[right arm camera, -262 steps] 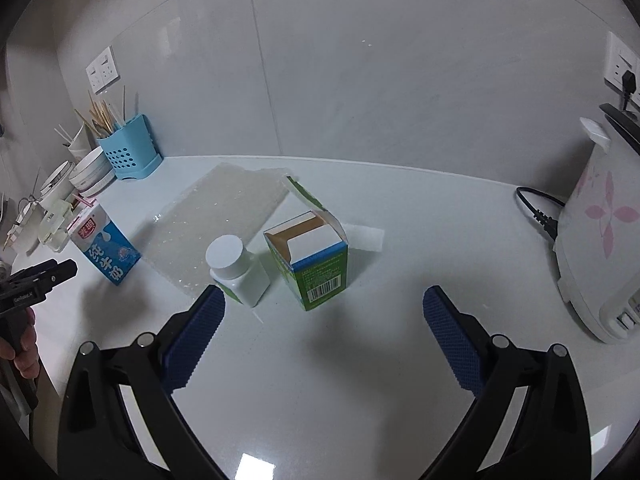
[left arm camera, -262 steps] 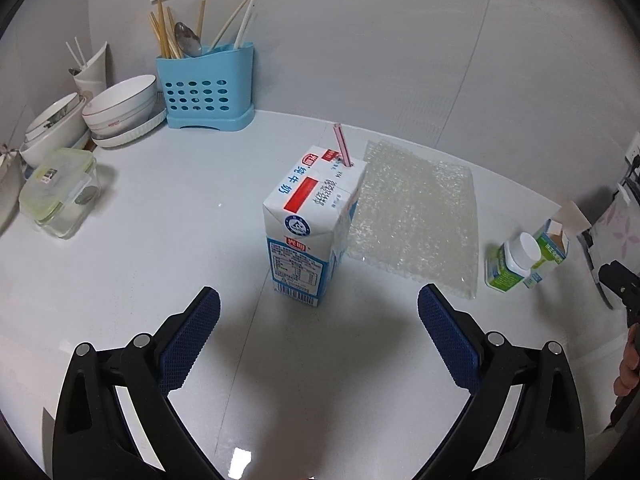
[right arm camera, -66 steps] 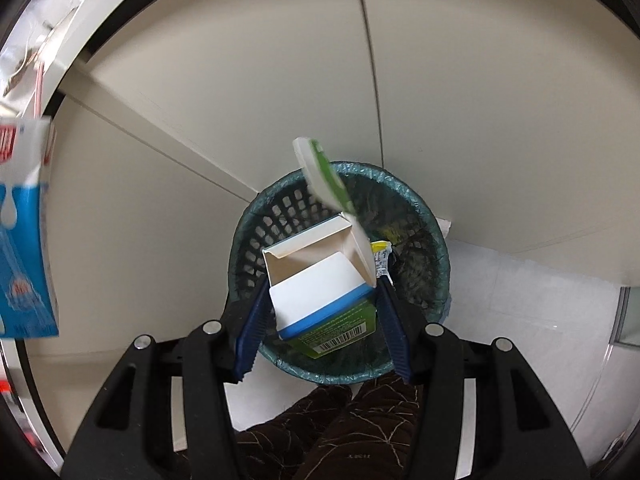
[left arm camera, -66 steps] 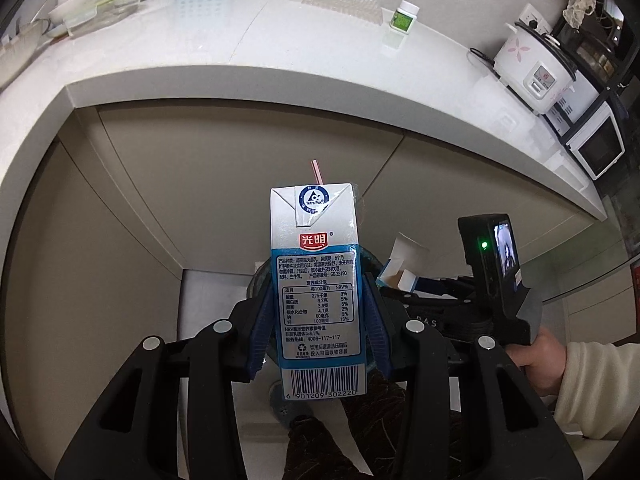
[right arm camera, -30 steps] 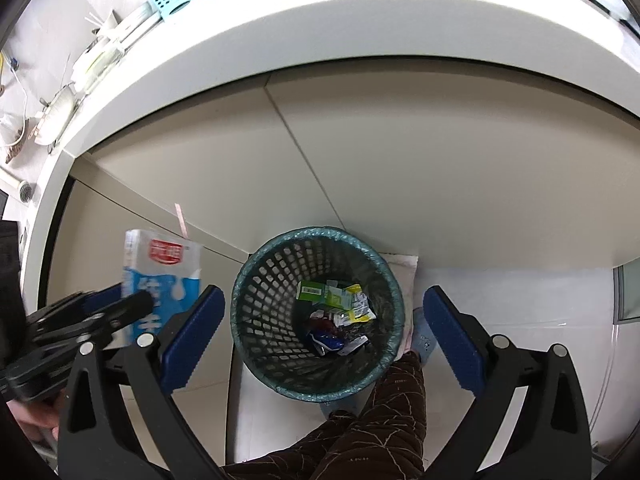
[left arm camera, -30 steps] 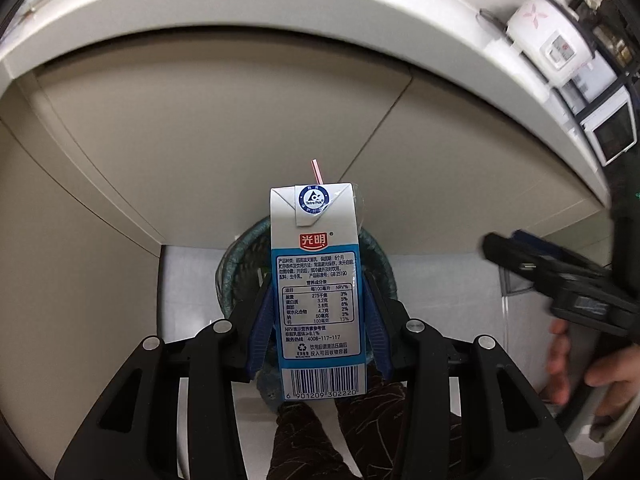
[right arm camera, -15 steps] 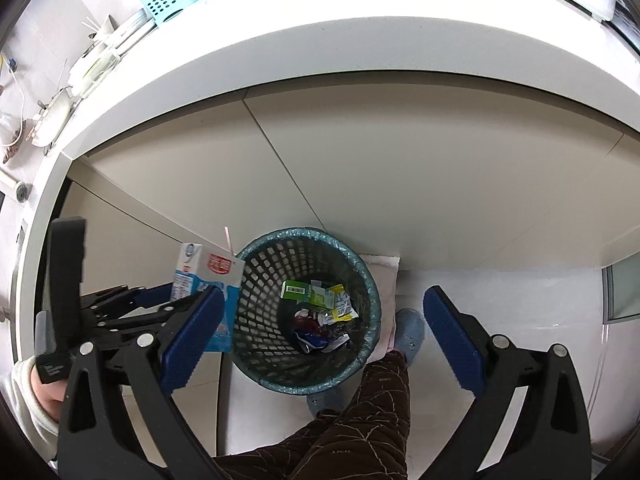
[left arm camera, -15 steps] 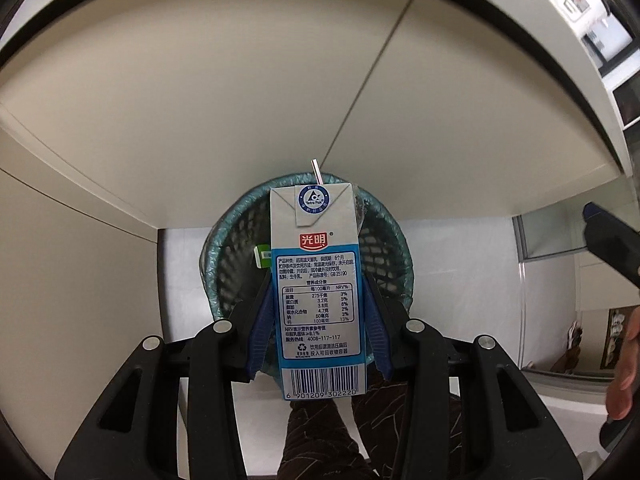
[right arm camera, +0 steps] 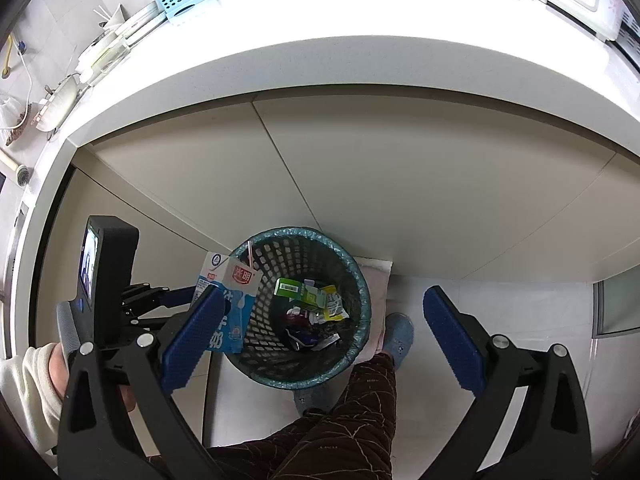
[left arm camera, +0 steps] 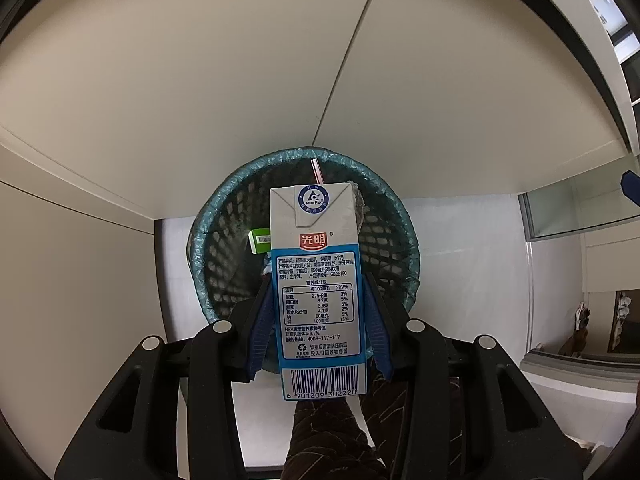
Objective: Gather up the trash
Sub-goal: 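Lower the left gripper and open it to drop the milk carton, then raise both tools back over the counter toward the pill bottle and bubble wrap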
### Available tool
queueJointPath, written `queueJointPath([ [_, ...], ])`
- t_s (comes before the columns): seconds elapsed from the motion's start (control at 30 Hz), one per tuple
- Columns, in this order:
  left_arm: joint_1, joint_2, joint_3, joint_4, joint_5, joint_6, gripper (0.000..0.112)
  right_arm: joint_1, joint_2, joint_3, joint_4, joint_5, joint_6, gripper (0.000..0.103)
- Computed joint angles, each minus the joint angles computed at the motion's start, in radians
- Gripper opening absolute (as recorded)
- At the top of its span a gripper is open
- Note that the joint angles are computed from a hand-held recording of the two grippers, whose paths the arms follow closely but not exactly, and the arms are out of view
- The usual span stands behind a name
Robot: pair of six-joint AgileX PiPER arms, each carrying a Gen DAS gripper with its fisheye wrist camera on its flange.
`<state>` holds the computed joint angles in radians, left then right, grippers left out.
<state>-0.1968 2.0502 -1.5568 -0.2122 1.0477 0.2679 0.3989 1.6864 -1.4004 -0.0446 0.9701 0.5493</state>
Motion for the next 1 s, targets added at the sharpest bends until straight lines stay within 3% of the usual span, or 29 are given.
queueJointPath([
  [0.17,-0.012,-0.009,0.027,0.015,-0.021,0.002,0.043,-0.001,-0.002,0.003,0.005,0.002,0.0,0.095],
  [0.6,0.031,-0.088,0.075,-0.024,-0.074,0.02,0.079,-0.003,-0.007,0.012,0.021,-0.02,-0.018,0.095],
  [0.8,0.077,-0.13,0.031,-0.093,-0.043,0.062,0.095,-0.008,-0.02,0.006,0.016,-0.025,-0.019,0.096],
  [1.0,0.119,-0.178,-0.04,-0.139,0.001,0.071,0.097,-0.018,-0.012,-0.083,-0.015,-0.008,-0.003,0.096],
])
